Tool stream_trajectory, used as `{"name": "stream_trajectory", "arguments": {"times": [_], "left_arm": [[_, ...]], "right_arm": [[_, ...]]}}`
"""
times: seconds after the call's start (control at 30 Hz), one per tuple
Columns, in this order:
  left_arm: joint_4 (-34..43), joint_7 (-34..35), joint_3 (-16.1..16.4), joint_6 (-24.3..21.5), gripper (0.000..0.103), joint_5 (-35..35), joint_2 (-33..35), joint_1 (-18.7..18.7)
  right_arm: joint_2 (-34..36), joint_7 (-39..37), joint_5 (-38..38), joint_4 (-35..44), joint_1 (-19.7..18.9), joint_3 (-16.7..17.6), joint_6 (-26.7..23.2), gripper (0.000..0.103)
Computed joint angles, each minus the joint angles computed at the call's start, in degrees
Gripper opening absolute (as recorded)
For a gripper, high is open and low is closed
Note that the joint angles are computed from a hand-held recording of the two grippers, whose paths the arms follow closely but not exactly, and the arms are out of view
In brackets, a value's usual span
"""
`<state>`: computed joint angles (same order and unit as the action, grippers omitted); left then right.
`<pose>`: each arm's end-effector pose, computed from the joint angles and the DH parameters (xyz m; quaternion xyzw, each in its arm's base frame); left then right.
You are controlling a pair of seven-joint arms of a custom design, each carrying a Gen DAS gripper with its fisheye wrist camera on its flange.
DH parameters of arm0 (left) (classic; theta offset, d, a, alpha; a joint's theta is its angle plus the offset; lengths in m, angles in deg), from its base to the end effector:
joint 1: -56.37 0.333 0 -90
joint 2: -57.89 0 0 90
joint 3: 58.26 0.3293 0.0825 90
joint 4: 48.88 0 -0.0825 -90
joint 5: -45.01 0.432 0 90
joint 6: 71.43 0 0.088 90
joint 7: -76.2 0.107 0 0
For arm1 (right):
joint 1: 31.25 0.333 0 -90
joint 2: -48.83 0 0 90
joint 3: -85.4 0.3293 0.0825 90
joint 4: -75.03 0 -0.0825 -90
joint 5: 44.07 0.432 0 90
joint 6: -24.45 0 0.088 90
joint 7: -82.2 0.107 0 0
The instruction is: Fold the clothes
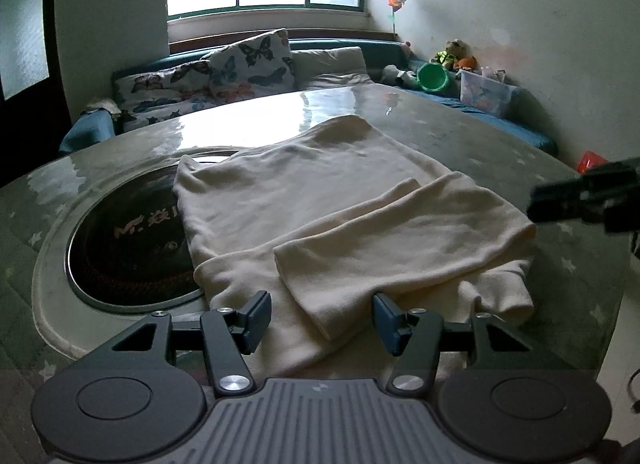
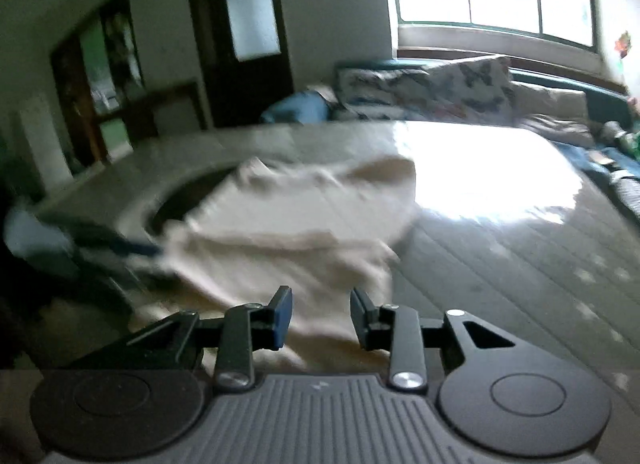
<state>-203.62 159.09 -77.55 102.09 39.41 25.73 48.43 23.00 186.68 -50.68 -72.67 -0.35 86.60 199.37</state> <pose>0.3976 -0.2015 0.4808 -0.5405 0.7270 -0.3397 0.2529 0.4010 0.2629 0.5127 -0.7505 0.4869 -0.1971 0.4011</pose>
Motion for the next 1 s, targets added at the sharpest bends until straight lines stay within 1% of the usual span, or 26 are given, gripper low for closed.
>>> {"name": "stream_trajectory", "arguments": {"times": [0.03,0.07,0.1,0.13,0.2,0.23,0.3,0.37,0.47,0.53,0.57,0.7,0.73,0.77,0.87,0.9,0.97,1.0], "left_arm": [[0.0,0.0,0.0,-0.1,0.058,0.1,-0.1,0.1],[-0.1,0.0,0.0,0.0,0.051,0.1,-0.1,0.1],[-0.1,0.1,0.1,0.0,0.045,0.2,-0.1,0.1],[0.0,0.3,0.3,-0.1,0.041,0.1,0.0,-0.1],[0.1,0.9,0.9,0.2,0.028,-0.1,0.2,-0.8],[0.1,1.3,1.0,0.4,0.025,-0.1,0.4,-1.0],[0.2,1.8,0.2,1.1,0.018,0.6,0.6,-0.4],[0.3,2.0,-1.2,1.6,0.012,1.5,0.6,0.7],[0.3,1.8,-2.4,2.4,0.007,2.2,0.4,1.8],[0.4,1.2,-3.7,3.1,0.006,2.8,0.0,3.2],[0.5,0.9,-4.1,3.5,0.006,2.9,-0.2,3.8],[2.0,0.3,-5.4,4.7,0.006,3.6,-0.2,6.0],[2.5,0.3,-5.7,4.9,0.006,3.8,0.0,6.5],[3.2,0.5,-5.7,5.2,0.006,3.9,0.3,6.6],[5.5,1.2,-6.2,6.3,0.006,4.5,1.4,7.5],[6.2,1.3,-6.7,6.7,0.006,4.7,1.7,8.1],[7.7,1.8,-7.4,7.6,0.006,5.0,2.3,8.9],[8.4,2.1,-7.7,8.1,0.006,5.2,2.6,9.2]], "right_arm": [[-0.2,-0.1,-0.3,-0.4,-0.4,0.3,-0.6,0.033],[-0.2,-0.3,-0.5,-0.7,-0.5,0.2,-1.1,0.038],[-0.2,-0.5,-0.5,-1.0,-0.6,0.2,-1.5,0.04],[0.0,-0.5,-0.8,-1.1,-1.1,0.6,-1.7,0.04],[0.3,0.1,-1.8,-1.2,-2.8,1.9,-1.5,0.04],[0.8,0.5,-2.0,-1.2,-3.2,2.0,-1.1,0.04],[2.1,1.5,-2.0,-0.9,-3.9,2.0,0.0,0.041],[2.4,1.9,-0.5,-1.4,-2.6,0.4,1.1,0.042],[2.7,2.8,0.8,-2.0,-1.6,-0.9,3.2,0.041],[2.8,3.5,1.4,-2.3,-0.9,-1.6,4.4,0.041],[2.8,3.9,1.4,-2.4,-1.0,-1.7,4.6,0.041],[2.4,5.5,0.0,-2.8,-2.3,-0.2,5.1,0.042],[2.4,5.9,-0.7,-2.8,-3.0,0.6,5.2,0.042],[2.5,6.3,-1.8,-2.7,-4.3,2.1,5.5,0.043],[3.4,7.6,-5.2,-1.8,-7.6,5.7,6.4,0.051],[3.8,8.4,-6.2,-1.5,-9.0,7.2,6.8,0.051],[4.4,11.0,-8.7,-0.7,-13.4,11.4,7.6,0.053],[4.8,12.0,-9.7,-0.3,-14.9,12.8,8.1,0.053]]}}
